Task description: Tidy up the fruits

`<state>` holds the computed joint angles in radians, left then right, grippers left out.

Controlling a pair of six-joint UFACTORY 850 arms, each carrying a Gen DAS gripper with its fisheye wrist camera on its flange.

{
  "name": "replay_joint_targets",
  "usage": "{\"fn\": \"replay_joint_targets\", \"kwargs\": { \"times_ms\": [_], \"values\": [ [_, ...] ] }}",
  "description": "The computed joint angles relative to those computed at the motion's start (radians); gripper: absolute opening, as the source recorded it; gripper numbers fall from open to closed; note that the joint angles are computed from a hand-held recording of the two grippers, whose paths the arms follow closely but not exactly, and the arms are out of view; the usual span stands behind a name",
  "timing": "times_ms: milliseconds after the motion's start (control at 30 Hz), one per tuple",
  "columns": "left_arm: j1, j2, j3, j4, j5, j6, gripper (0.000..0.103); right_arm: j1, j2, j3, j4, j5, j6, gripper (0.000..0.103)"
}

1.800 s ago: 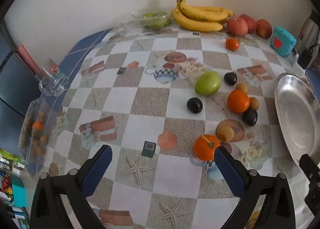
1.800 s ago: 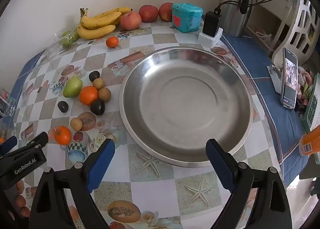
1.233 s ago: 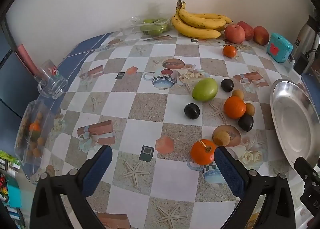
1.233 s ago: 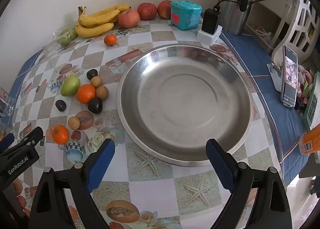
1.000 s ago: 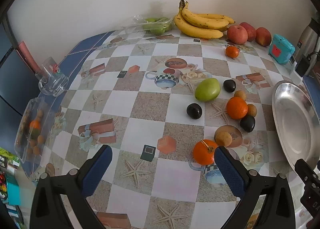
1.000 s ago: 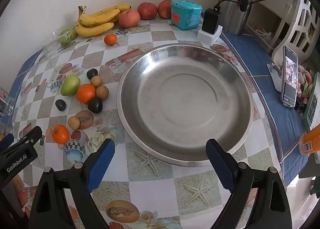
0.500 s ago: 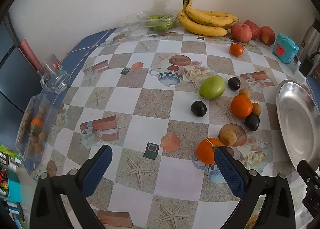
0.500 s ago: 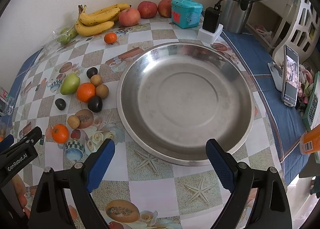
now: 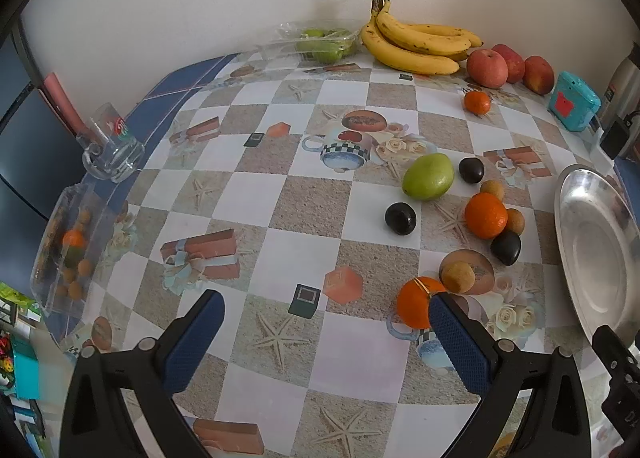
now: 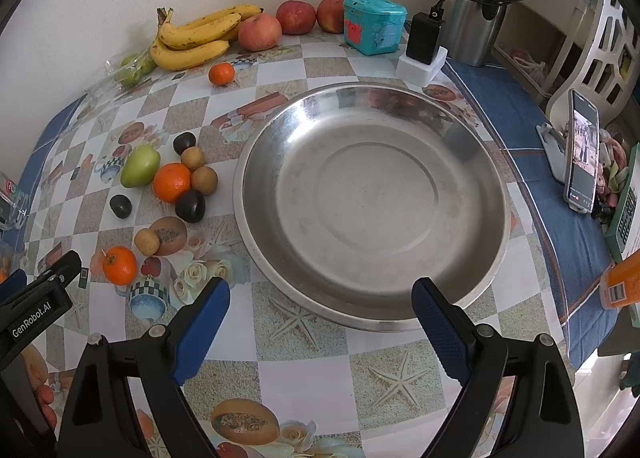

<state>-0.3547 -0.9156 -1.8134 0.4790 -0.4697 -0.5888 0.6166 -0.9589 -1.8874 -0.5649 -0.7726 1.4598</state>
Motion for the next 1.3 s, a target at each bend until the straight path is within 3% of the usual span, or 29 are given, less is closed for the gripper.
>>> {"fn": "replay_joint_targets", "kwargs": {
  "times_ms": [1300],
  "values": [
    [0.002, -0.012, -0.017, -0.056, -0.018, 0.058, 0.103, 0.003, 0.0, 0.003, -0.042, 0.017, 0.037, 0.093]
  ]
}}
